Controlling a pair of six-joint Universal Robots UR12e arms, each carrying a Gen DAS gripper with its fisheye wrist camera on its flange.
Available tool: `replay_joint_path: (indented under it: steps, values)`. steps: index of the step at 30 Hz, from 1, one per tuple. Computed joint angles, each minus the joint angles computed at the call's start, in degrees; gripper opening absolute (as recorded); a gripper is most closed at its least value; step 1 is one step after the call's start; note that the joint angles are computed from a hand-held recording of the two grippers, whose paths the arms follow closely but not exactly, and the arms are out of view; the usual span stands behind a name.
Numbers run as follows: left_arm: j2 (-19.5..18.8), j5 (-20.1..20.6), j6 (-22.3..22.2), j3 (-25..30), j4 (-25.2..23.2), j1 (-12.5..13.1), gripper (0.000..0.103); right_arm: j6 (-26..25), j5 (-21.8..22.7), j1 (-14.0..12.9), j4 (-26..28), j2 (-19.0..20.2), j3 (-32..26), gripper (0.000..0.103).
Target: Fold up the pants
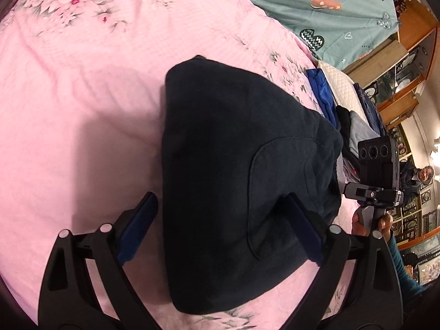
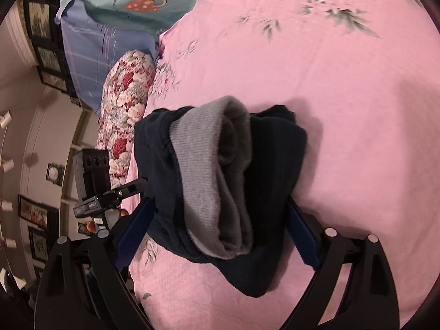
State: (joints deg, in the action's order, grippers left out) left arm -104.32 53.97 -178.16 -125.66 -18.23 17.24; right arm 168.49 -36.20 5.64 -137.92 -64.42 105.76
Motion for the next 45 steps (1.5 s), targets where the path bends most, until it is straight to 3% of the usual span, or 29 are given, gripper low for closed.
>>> replay_joint_path:
  steps: [7, 9, 11, 13, 17, 21, 31, 33, 35, 37, 41, 45]
  values:
    - [-0.95, 0.44, 2.81, 0.46, 2.19, -1.18, 0.097, -4.38, -0.05, 0.44, 1.81, -0.08, -0.21, 0.095]
    - [-1.09, -0.95, 3.10, 0.41, 2.01, -0.71, 0.097, -4.04, -0.25, 0.33, 1.27, -0.11, 0.07, 0.084]
    - [-1.29, -2.80, 3.66, 0.50, 1.25, -0.09, 0.097, -2.42, 0.08, -0.20, 0.90, 0.17, 0.21, 0.063]
    - [-1.46, -4.51, 4.00, 0.45, 0.81, 0.48, 0.096, -1.53, 1.10, -0.86, 0.65, 0.42, 0.51, 0.054]
    - [-2.04, -9.49, 4.19, 0.15, -0.17, 2.16, 0.096, -0.38, 0.66, -0.97, -3.03, 0.19, 1.75, 0.051]
    - [-1.73, -11.28, 4.83, -0.04, -2.24, 2.83, 0.096, -0.32, 1.04, -1.13, -4.19, 0.22, 2.17, 0.047]
    - [-1.18, -5.59, 5.17, -0.09, 0.81, 0.70, 0.096, -2.24, 3.24, -1.85, -3.44, 0.87, 2.07, 0.037]
    - [-1.18, -4.97, 4.63, 0.02, 0.54, 0.72, 0.074, -2.34, 2.86, -1.67, -3.40, 0.93, 1.81, 0.037]
    - [-1.31, -5.40, 4.17, 0.19, -0.62, 0.96, 0.045, -2.19, 2.59, -1.58, -3.67, 0.96, 1.74, 0.037]
    - [-1.03, -4.10, 3.61, -0.13, 0.74, 0.61, 0.038, -1.79, 1.73, -1.40, -4.40, 0.84, 1.85, 0.038]
    - [1.25, 5.87, 4.70, -1.45, 7.48, -2.74, 0.026, 0.98, 0.02, -0.88, -7.57, 0.52, 2.44, 0.040]
    - [2.09, 10.14, 5.29, -1.77, 9.97, -4.24, 0.023, 4.44, -1.82, -0.45, -12.09, -0.12, 3.52, 0.040]
